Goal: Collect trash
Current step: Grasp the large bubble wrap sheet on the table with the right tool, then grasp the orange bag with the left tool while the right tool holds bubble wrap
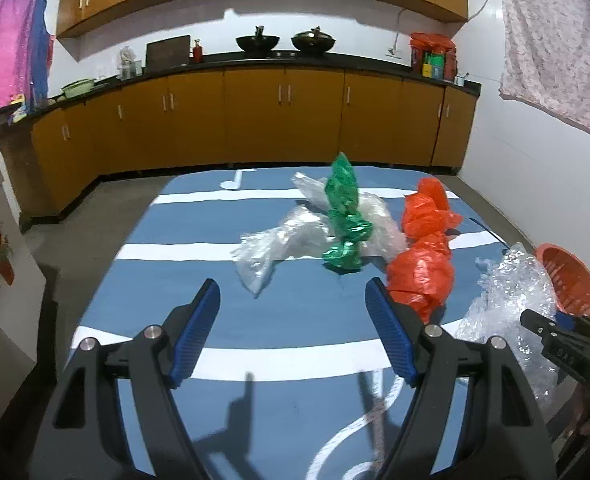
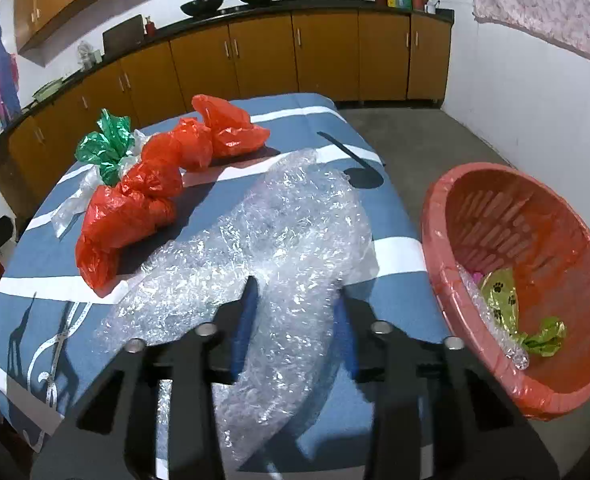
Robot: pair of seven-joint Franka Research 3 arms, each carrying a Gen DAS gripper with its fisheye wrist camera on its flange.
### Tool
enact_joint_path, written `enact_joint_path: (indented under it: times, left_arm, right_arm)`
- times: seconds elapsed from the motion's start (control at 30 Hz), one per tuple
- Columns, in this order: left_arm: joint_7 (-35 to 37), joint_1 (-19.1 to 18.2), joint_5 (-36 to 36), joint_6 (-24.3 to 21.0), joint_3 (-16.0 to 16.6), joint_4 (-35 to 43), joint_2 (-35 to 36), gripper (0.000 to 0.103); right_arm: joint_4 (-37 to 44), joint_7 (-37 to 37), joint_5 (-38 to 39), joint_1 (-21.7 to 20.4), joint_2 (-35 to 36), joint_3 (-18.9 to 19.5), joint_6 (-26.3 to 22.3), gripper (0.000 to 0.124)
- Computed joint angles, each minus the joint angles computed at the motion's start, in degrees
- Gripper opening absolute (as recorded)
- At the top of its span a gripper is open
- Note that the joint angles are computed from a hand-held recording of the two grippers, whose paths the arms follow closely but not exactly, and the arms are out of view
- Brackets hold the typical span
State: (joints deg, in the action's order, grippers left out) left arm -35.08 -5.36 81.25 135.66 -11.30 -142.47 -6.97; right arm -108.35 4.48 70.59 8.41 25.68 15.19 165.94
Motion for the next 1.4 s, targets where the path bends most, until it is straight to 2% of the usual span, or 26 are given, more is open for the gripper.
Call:
enact_joint_path:
  times: [0.13,0.3,0.5,0.7,0.83,0.9,0.97,1.1,1.4]
  left_arm:
    - [0.69,0.40,1.25,2.71,0.75,2.77,2.77,0.074]
    - [2.52,0.17,3.02,5.13,1.60,7.75,7.33,0.079]
    - [7.79,-0.11,2.96,9.15,3.40,15.08,13.82,0.084]
    - [14.18,-0.03,-2.01,13.99,5.81,20.42,19.50,0.082]
    - [16.34,-0.02,-3.56,18.08,7.32,22.12,21.52,0.070]
    - [17.66,-0.25,-4.66,19.09,7.84,22.65,22.31,0.061]
    - [17.31,-0.67,-4.24,20.09,8.49,22.59,22.49,0.056]
    - [16.21,-1.62,-2.43,19.99,8.86,21.82,21.62,0.050]
    - [10.32,-2.31,2.88,17.53,6.56,16.22,15.71,0.049]
  right_arm:
    - [-0.06,-8.95,7.85,-1.81,-1.05,1.92,1.36,0.022]
    - [-0.22,-19.68,18.58,-1.85,-3.34,0.37,0.60,0.020]
    - [-0.08,-18.35,18.90,0.39,-4.13,-4.19,-1.19,0.020]
    - [-0.17,-17.94,18.55,0.83,-4.56,-5.65,-2.39,0.020]
    - [0.00,-17.60,18.29,0.93,-4.34,-5.88,-2.35,0.020]
    - [-0.04,-17.41,18.20,0.90,-4.35,-5.90,-2.36,0.020]
    - [-0.10,-17.47,18.22,0.87,-4.43,-5.89,-2.41,0.020]
    - [-0.27,-17.53,18.26,0.80,-4.67,-5.89,-2.69,0.020]
    - [-2.67,-20.53,21.36,0.60,-7.59,-6.86,-4.25,0.020]
